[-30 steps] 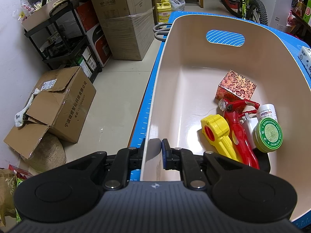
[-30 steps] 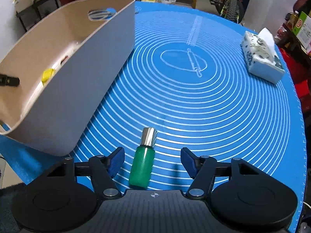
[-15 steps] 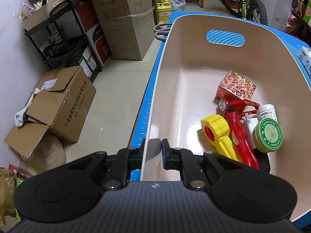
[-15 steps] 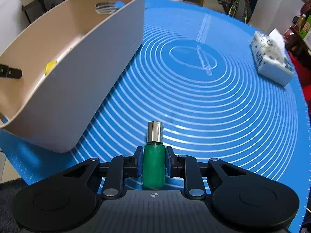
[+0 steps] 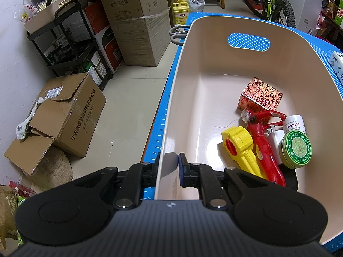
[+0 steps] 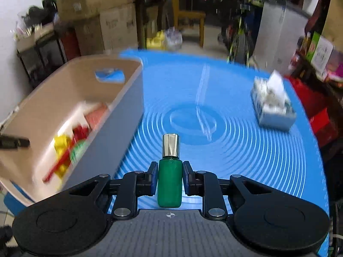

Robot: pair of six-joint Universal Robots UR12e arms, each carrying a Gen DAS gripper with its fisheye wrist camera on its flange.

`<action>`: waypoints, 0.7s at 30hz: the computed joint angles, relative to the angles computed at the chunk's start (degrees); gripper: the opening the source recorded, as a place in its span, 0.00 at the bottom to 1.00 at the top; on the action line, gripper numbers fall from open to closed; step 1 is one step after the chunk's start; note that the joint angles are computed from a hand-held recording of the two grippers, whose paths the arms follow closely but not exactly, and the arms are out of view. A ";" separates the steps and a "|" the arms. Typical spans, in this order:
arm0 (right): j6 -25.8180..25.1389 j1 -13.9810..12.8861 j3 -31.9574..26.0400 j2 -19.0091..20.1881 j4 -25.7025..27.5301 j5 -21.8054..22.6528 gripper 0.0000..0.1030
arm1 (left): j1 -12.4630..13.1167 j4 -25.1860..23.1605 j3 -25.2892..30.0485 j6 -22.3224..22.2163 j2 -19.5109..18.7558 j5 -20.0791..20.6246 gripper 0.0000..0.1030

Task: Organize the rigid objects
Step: 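Carry the green bottle with the right gripper and release it into the basket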

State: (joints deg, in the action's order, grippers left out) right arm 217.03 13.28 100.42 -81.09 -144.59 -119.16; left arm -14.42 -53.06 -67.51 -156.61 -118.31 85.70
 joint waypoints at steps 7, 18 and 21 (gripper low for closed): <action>-5.71 0.82 -2.69 2.50 -9.22 -2.61 0.31 | -0.01 -0.02 0.04 -0.04 -0.03 0.00 0.16; -15.05 1.26 -8.46 7.44 -13.07 3.64 0.31 | 0.00 -0.05 0.08 0.05 -0.04 -0.01 0.16; -15.81 1.19 -9.84 8.52 -11.21 5.85 0.31 | -0.02 -0.17 0.16 -0.13 -0.12 -0.14 0.16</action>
State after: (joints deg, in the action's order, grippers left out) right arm 201.22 14.47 90.58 -72.57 -155.81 -113.31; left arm -14.44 -53.23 -67.35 -156.74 -118.43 85.56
